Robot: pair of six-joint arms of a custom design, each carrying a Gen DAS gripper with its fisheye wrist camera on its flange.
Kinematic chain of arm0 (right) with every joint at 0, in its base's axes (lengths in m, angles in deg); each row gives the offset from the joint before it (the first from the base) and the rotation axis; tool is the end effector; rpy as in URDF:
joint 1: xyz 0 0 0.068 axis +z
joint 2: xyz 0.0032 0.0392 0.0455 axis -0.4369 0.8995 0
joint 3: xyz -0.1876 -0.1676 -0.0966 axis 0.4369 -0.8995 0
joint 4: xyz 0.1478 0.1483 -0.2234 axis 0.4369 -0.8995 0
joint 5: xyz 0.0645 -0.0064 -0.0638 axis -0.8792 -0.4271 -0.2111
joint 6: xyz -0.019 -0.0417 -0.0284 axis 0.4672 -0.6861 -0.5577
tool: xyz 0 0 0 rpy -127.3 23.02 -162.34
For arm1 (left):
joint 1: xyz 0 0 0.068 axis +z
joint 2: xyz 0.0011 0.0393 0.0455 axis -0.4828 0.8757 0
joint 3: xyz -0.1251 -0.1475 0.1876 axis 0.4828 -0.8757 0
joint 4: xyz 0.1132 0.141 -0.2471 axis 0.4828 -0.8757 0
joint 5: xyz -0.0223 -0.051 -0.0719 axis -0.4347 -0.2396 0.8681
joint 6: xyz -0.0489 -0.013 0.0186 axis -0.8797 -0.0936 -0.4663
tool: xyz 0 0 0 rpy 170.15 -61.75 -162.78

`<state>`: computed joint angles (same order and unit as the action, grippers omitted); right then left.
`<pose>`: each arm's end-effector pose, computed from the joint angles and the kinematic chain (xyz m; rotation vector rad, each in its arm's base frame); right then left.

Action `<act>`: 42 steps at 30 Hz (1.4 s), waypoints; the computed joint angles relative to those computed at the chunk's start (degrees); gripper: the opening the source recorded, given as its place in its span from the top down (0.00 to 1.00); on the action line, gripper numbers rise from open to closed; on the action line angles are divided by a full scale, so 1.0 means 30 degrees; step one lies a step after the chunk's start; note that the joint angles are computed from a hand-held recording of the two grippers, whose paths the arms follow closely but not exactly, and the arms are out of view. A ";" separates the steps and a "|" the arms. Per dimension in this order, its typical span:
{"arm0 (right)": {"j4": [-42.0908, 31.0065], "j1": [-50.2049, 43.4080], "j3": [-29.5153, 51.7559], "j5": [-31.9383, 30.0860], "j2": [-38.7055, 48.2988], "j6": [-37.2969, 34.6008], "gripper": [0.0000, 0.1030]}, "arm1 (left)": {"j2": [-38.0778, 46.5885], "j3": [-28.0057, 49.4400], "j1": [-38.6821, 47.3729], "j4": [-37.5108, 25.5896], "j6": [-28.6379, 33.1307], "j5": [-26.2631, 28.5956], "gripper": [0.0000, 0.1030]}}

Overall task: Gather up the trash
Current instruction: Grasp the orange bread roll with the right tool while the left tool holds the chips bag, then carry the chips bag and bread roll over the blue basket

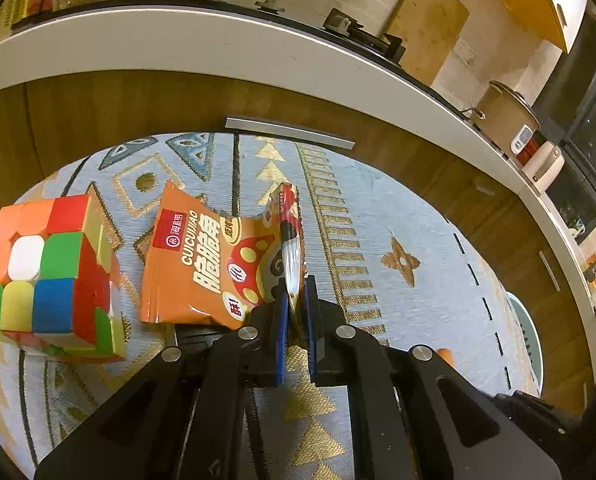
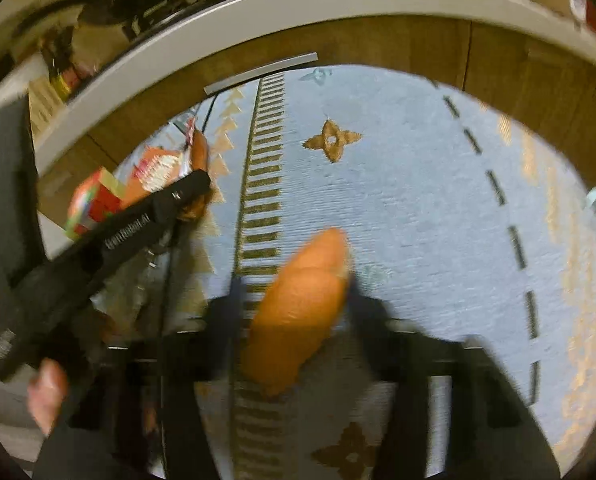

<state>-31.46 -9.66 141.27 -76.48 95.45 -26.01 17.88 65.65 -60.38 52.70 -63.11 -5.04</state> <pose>0.2774 0.0943 0.2538 -0.7734 2.5330 0.5162 0.2376 -0.1279 0.2242 -0.7069 2.2365 -0.2272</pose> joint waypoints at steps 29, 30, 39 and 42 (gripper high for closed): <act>0.0209 -0.7750 0.0992 -0.2909 -0.2664 -0.6173 0.74 | -0.0684 0.2076 -0.4279 0.1756 0.3459 -0.4034 0.95; 0.0211 -0.8007 0.1012 -0.3025 -0.2809 -0.6301 0.74 | -0.0332 0.2603 -0.4610 0.1588 0.3590 -0.4289 0.95; 0.0543 -1.1782 0.2503 -0.4303 -0.2569 -0.7272 0.74 | 0.3586 0.7645 -0.7232 0.2086 0.6247 -0.5467 0.95; 0.0546 -1.3305 0.3574 -0.5035 -0.1448 -0.7411 0.74 | 0.5779 1.0008 -0.7718 0.2175 0.7184 -0.5141 0.95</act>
